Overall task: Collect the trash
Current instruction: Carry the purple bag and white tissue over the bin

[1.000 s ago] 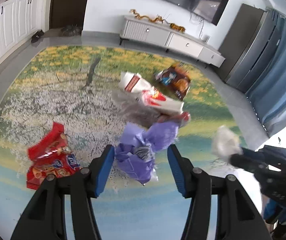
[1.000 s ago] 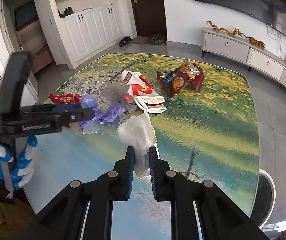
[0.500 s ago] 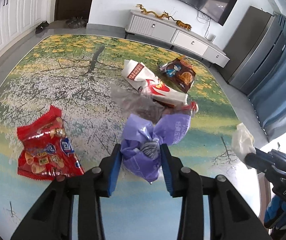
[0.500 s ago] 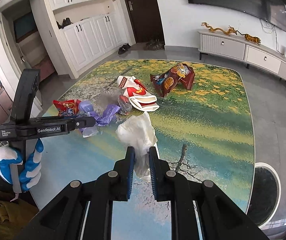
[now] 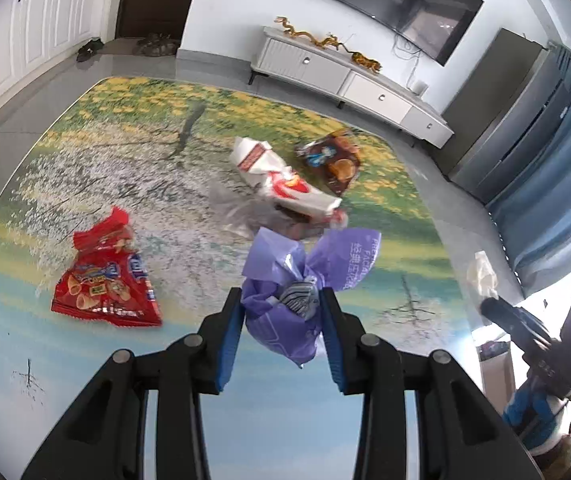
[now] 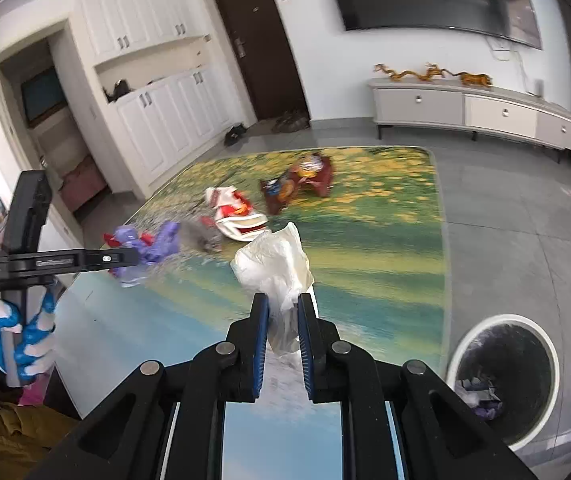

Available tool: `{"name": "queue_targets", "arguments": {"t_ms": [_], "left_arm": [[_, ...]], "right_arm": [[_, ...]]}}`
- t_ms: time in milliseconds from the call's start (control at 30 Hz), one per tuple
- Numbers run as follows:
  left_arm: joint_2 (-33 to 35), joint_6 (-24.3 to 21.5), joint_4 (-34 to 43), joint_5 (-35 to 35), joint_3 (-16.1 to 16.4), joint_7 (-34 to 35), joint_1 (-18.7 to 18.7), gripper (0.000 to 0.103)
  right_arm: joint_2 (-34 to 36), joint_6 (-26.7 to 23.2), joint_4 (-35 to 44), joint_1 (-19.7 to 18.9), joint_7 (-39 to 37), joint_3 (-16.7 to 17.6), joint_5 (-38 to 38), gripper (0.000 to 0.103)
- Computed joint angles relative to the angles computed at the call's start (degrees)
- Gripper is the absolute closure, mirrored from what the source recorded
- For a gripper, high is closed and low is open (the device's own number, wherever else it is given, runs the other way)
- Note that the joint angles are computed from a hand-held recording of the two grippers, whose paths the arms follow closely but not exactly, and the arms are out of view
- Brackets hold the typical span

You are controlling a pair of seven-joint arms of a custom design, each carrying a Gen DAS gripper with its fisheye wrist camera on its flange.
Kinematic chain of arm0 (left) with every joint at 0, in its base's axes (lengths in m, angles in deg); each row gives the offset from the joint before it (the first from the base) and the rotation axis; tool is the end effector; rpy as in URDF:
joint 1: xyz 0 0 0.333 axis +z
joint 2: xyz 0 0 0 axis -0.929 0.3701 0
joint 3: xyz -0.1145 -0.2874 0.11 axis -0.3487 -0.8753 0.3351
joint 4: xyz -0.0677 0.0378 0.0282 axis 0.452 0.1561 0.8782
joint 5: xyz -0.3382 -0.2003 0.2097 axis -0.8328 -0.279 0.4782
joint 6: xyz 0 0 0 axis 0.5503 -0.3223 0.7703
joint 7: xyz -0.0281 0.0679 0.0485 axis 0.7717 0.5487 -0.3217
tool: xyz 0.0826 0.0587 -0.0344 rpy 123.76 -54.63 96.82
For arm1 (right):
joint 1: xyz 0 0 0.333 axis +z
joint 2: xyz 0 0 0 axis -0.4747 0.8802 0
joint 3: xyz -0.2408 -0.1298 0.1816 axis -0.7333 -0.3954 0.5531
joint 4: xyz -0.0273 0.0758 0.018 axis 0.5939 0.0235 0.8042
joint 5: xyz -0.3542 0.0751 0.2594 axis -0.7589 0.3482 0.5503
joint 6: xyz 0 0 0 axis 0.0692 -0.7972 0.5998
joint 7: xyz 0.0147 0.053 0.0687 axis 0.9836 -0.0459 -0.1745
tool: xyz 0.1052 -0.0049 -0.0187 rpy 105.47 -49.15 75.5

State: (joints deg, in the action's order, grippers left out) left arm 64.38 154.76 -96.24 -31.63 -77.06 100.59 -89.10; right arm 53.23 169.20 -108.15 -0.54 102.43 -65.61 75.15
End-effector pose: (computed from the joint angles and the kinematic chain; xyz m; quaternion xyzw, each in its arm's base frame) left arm 0.4835 -0.1950 0.3508 -0.6296 0.6953 -0.3409 0.0629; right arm 0.4161 0.2741 0.3344 -0.6919 0.5798 -0.1485 0.4038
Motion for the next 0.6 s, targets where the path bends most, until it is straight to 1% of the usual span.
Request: {"name": "queue_targets", "arguments": {"t_ms": [100, 167, 267, 367, 467, 600], "left_arm": [[-0.9, -0.6, 0.5, 2.5, -0.7, -1.2, -0.8, 0.067], [-0.8, -1.4, 1.7, 3.3, -1.0, -0.6, -1.9, 0.067], [1.1, -3.0, 4.8, 5.5, -2.1, -0.3, -3.0, 0.067], [4.4, -5.5, 8.9, 8.0, -4.2, -1.0, -2.9, 0.067], [8.4, -7.3, 13.4, 13.4, -7.1, -3.7, -2.1, 0.067], [14.4, -8.2, 19.8, 22.9, -10.2, -9.0, -2.1, 0.067]], "right_arm": [[-2.1, 1.7, -2.8, -0.8, -2.4, 0.7, 4.7, 0.089], [-3.6, 3.1, -5.1, -1.1, -1.6, 0.1, 5.7, 0.089], [-5.6, 4.3, -8.1, -1.9, -1.4, -0.2, 8.0, 0.089], [-7.0, 4.6, -10.1, -3.2, -2.1, 0.0, 11.0, 0.089], [-8.6, 4.2, -12.4, -5.1, -3.6, 0.5, 15.3, 0.089], [-9.0, 3.7, -14.1, -7.2, -3.8, -0.4, 17.8, 0.088]]}}
